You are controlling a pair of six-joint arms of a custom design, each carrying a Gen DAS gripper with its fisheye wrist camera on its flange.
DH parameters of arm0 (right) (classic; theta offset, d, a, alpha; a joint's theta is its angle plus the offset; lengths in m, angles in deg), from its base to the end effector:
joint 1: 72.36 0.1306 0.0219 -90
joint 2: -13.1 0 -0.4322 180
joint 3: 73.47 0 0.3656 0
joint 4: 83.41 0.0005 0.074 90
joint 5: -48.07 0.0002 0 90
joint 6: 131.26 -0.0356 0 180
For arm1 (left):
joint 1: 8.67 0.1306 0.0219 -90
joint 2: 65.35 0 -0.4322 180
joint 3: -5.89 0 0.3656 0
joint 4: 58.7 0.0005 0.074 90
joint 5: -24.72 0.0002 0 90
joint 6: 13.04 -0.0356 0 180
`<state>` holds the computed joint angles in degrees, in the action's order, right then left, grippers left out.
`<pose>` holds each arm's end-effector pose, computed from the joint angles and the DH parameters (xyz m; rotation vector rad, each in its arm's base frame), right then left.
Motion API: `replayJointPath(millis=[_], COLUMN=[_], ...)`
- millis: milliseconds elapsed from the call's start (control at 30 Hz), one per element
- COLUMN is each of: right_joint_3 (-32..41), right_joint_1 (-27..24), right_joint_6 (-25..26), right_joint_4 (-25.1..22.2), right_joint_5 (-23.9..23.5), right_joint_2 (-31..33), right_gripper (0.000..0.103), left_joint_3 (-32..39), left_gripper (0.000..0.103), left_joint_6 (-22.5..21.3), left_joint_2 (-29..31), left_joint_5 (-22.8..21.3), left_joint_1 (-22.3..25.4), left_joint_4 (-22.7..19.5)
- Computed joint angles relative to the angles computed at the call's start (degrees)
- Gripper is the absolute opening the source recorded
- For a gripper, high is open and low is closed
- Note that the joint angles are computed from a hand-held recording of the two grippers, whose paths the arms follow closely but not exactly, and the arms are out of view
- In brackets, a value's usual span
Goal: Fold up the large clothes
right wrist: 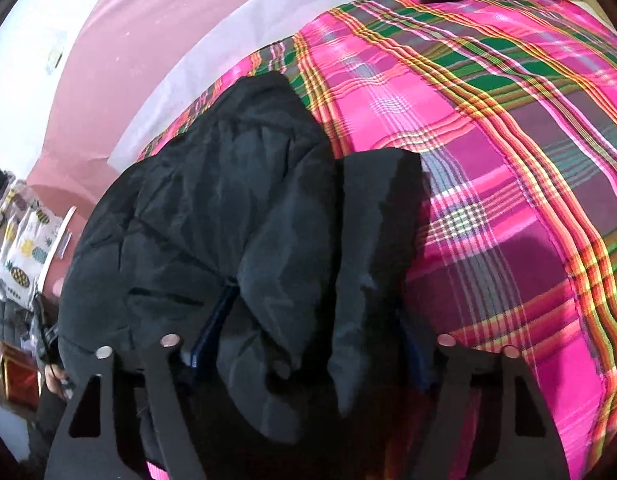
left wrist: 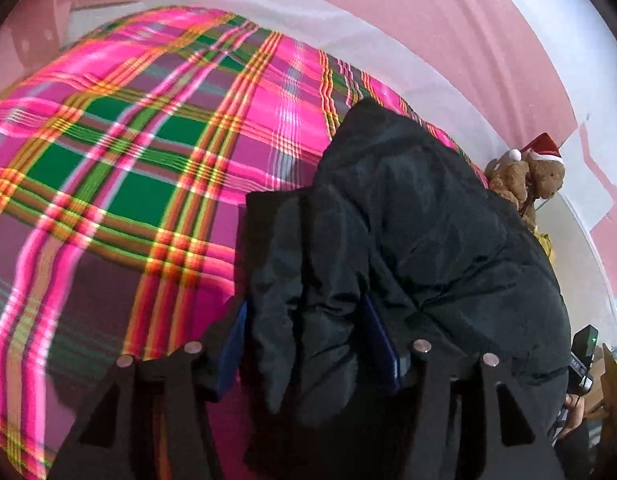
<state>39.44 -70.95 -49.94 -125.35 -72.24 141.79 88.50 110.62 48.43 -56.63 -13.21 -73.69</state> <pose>0.6990 0.0347 0.2799 -0.0375 2.5382 0.7472 0.5822 -0.0521 0.2580 -0.5373 2.3616 -0.4918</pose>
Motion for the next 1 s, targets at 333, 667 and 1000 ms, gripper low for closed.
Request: replayJointPath(millis=[333,667,1000], right_joint_3=[0.39,0.21,6.02], right_joint_1=[0.84,1.48,2.52], right_joint_6=[0.86,2.33,1.91], right_joint_4=[0.61,1.75,1.87], right_joint_5=[1.76,4.59,3.67], right_joint_2=[-0.25,-2.91,-1.64], right_gripper=[0.043,0.024,0.022], left_joint_3=[2.89,3.43,4.98], left_gripper=[0.037,0.017,0.012], left_joint_6=[-0.95,-1.35,-2.38], left_joint_2=[1.35,-2.5,-4.58], left_joint_5=[-1.91,-8.85,-9.6], left_joint_1=[-1.41,-2.72,-0.57], left_joint_4=[-1.63,-3.88,-2.13])
